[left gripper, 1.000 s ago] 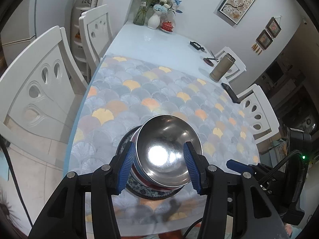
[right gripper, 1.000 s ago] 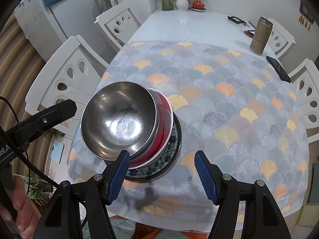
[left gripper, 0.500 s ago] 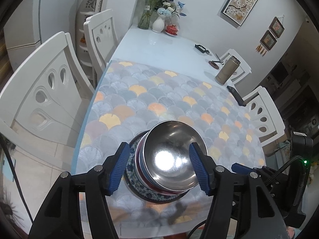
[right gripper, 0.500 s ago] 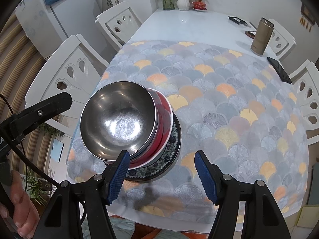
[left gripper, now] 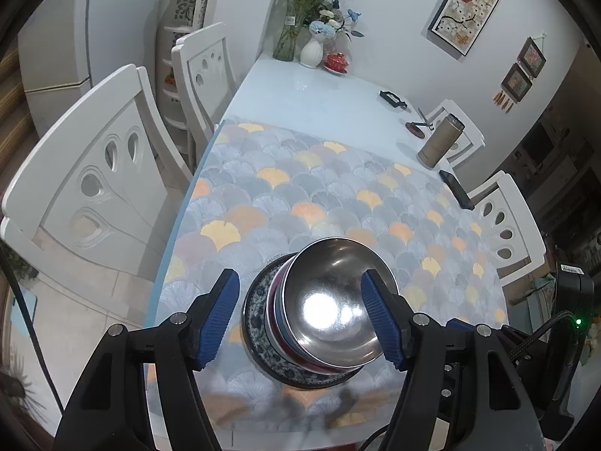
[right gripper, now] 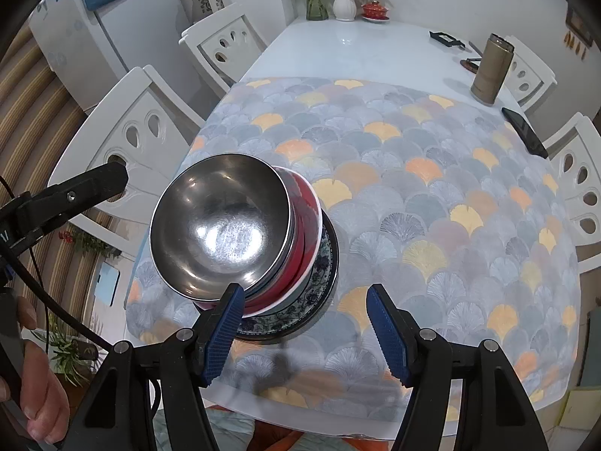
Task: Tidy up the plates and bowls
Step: 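Lower the bowl stack onto the patterned plate stack with both tools, then open both tools and release the bowl stack on the plates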
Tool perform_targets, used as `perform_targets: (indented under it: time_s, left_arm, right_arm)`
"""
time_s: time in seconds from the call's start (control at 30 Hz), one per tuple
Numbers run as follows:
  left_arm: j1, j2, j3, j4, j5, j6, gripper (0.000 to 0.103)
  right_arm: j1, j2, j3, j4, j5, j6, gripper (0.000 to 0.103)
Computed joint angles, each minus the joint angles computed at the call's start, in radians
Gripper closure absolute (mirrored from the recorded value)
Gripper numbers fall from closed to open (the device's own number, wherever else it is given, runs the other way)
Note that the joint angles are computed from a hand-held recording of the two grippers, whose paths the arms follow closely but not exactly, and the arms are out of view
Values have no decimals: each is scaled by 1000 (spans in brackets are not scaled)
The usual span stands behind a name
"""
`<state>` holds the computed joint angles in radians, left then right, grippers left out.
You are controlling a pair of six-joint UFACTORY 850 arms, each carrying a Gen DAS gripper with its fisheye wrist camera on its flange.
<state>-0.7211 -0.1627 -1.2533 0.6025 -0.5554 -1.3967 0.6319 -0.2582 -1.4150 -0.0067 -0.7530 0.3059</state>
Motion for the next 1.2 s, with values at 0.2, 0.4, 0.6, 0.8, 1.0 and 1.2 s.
perform_targets:
  time_s: [0.2, 0.4, 0.6, 0.8, 1.0, 1.2]
  left_arm:
    - [-17, -10, -14, 49, -33, -27, 37]
    - [-35, 2, 4, 193, -71, -168, 28]
    - [-37, -30, -49, 172, -218, -106, 26]
    - [-36, -33, -54, 159, -266, -91, 26]
    - [-29, -35, -60, 136, -280, -85, 26]
    - [-48, -61, -96, 133, -336, -98, 26]
  right_arm:
    - [-1, 2, 2, 2, 0, -4, 38]
    - [1, 4, 3, -4, 1, -13, 38]
    - [-4, -1, -6, 2, -9, -26, 38]
    - [-4, -7, -12, 15, -11, -44, 38]
    - [-2, -9, -16, 13, -11, -59, 38]
    - [-17, -10, -15, 48, -5, -119, 38]
